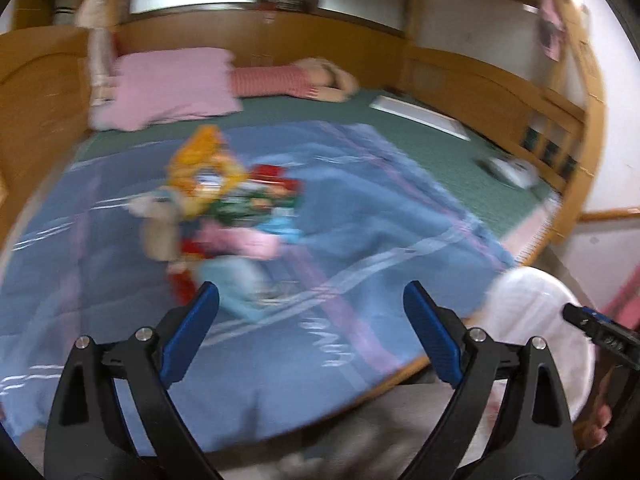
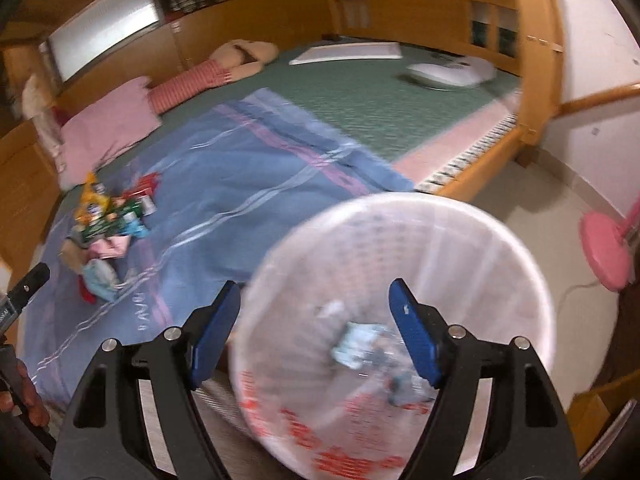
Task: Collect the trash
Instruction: 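Move both grippers back to the trash pile on the bed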
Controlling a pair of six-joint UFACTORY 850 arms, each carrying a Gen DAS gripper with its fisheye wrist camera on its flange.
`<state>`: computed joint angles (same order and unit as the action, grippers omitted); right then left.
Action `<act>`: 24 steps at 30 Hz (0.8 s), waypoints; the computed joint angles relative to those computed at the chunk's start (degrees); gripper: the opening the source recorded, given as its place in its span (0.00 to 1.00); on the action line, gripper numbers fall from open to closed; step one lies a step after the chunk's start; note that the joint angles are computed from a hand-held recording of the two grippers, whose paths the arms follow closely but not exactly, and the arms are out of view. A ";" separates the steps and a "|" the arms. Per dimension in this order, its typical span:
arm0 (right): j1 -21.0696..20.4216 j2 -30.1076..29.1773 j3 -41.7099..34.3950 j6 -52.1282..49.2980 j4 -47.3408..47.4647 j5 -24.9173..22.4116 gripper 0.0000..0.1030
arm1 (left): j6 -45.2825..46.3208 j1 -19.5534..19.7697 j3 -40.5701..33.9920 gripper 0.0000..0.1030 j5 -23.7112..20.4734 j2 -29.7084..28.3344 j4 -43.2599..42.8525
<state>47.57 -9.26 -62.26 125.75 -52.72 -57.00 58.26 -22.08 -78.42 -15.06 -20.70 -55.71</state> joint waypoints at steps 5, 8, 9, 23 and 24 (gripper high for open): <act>-2.73 -5.77 -6.79 -6.71 -2.05 6.67 0.73 | -10.84 5.18 -1.19 0.92 4.71 -0.72 9.18; -4.58 -10.45 -12.55 -12.07 -2.45 11.42 0.73 | -17.24 7.59 -2.56 0.94 7.35 -1.26 14.58; -5.41 -12.74 -15.48 -15.11 -2.22 13.52 0.73 | -17.74 8.69 -3.17 0.95 8.32 -1.62 14.62; -11.48 -42.33 -55.19 -67.70 28.85 21.36 0.76 | -26.11 16.27 -6.59 0.95 9.14 -6.41 19.54; -11.63 -44.57 -58.40 -70.11 30.35 19.96 0.76 | -25.11 16.41 -6.94 0.95 8.89 -6.74 18.11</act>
<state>35.94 -53.83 -120.66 55.63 -22.37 -37.03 33.15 -5.67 -85.36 -6.17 -27.44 -37.59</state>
